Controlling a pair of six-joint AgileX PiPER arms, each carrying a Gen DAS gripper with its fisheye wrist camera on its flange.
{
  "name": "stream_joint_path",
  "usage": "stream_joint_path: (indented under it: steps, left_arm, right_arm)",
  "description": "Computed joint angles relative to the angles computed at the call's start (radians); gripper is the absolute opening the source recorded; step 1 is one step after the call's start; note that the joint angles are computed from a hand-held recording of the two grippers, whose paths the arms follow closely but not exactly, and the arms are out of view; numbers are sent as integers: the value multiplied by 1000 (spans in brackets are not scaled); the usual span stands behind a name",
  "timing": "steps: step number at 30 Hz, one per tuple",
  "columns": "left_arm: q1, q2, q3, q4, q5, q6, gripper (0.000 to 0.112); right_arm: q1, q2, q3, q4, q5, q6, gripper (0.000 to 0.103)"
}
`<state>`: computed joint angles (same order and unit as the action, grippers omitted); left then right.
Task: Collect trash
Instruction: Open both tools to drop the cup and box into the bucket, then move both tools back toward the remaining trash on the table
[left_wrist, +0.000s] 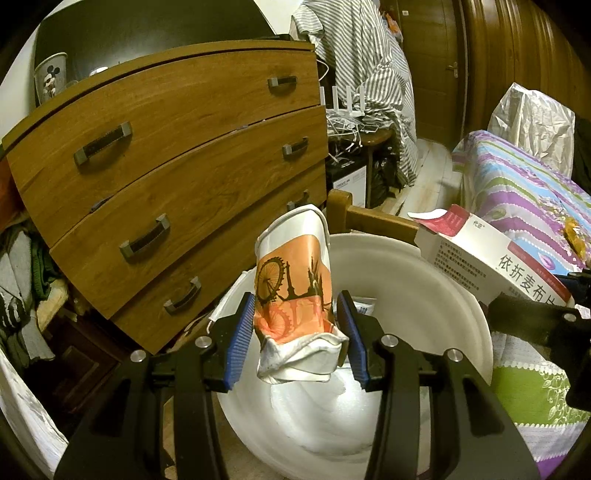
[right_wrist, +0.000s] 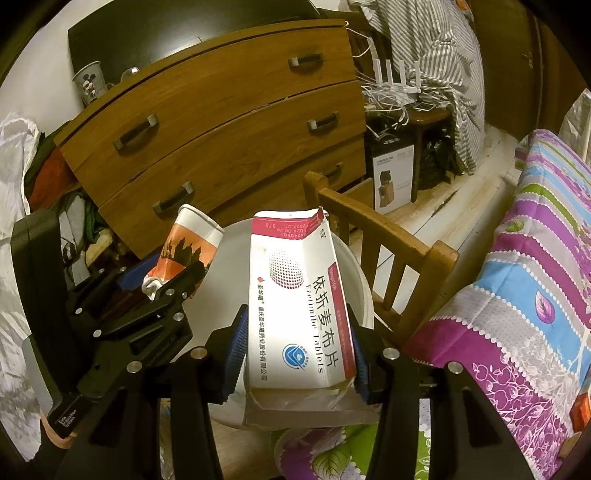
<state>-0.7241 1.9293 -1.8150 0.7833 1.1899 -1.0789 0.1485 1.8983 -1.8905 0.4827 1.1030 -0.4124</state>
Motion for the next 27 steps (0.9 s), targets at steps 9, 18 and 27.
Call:
stream_joint_path:
  steps: [9,18,27]
  left_arm:
    - [73,-62,70,-109,-104,-15,64]
    - [90,-92,120,-145,-141,-46,66]
    - [61,-80,82,-125,-94,-38,66]
  right_arm:
    - [2,24,-49,-6,20,2,68]
    - [-14,8,-33,7,15,-17,68]
    - [-41,-37,41,24,-33,-41,68]
